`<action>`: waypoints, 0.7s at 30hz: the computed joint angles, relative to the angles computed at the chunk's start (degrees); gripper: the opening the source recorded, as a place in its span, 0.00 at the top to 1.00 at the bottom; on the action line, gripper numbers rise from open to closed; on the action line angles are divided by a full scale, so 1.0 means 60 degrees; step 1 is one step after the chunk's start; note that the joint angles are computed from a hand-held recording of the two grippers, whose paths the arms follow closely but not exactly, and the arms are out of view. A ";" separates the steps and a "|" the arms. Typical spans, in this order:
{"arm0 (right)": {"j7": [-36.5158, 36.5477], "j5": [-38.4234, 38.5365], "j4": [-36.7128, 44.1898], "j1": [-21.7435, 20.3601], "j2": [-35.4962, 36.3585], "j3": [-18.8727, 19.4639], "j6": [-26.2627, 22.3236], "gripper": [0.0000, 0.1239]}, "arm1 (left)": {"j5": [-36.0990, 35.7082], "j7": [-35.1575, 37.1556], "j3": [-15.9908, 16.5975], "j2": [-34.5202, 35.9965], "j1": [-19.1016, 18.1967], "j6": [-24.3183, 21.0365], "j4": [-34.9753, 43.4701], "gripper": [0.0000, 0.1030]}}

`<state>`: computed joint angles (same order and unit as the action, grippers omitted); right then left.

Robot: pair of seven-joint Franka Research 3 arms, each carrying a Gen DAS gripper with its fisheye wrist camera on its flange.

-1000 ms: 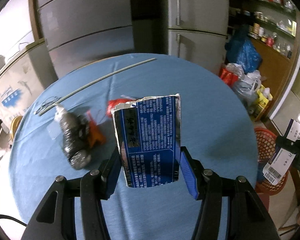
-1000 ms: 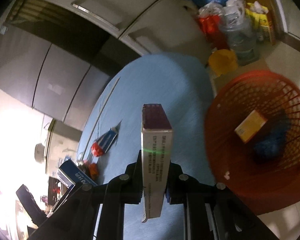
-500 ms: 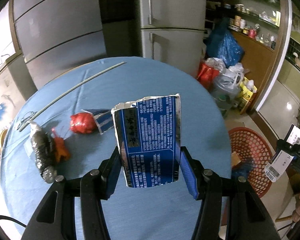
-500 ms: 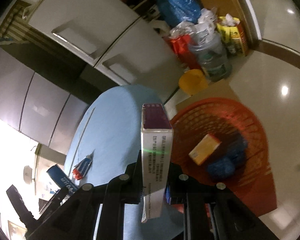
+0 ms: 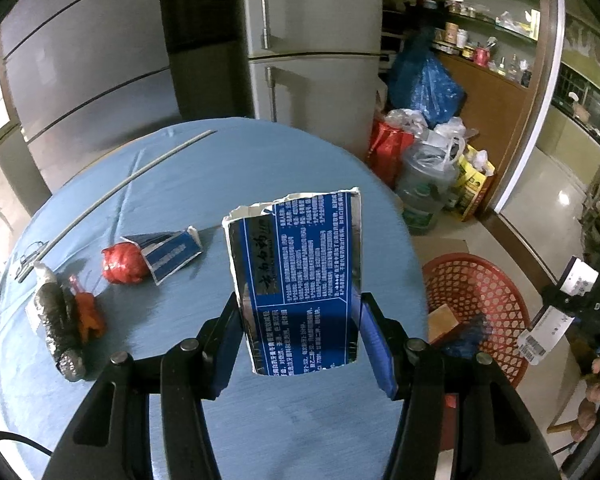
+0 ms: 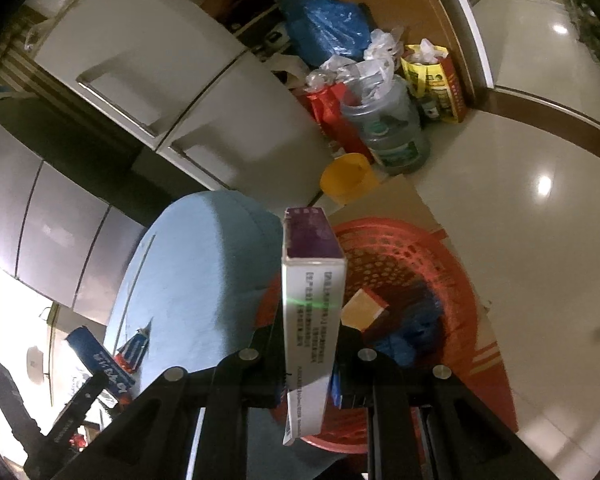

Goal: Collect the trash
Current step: 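Drop the white box into the red basket with the right tool while the left holds the carton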

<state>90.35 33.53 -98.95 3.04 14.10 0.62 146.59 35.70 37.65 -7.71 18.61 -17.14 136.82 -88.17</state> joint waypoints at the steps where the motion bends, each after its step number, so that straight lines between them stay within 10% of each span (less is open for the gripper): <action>1: 0.0000 -0.0008 -0.0008 -0.0011 0.0017 -0.0012 -0.0015 0.86 | -0.0004 0.0039 -0.0009 0.0040 -0.0003 0.0010 0.0052 0.44; 21: 0.0420 -0.0873 0.0550 -0.0063 0.0702 -0.0121 -0.0378 0.86 | -0.0186 0.0538 0.0012 0.0460 -0.0230 0.0286 0.0651 0.44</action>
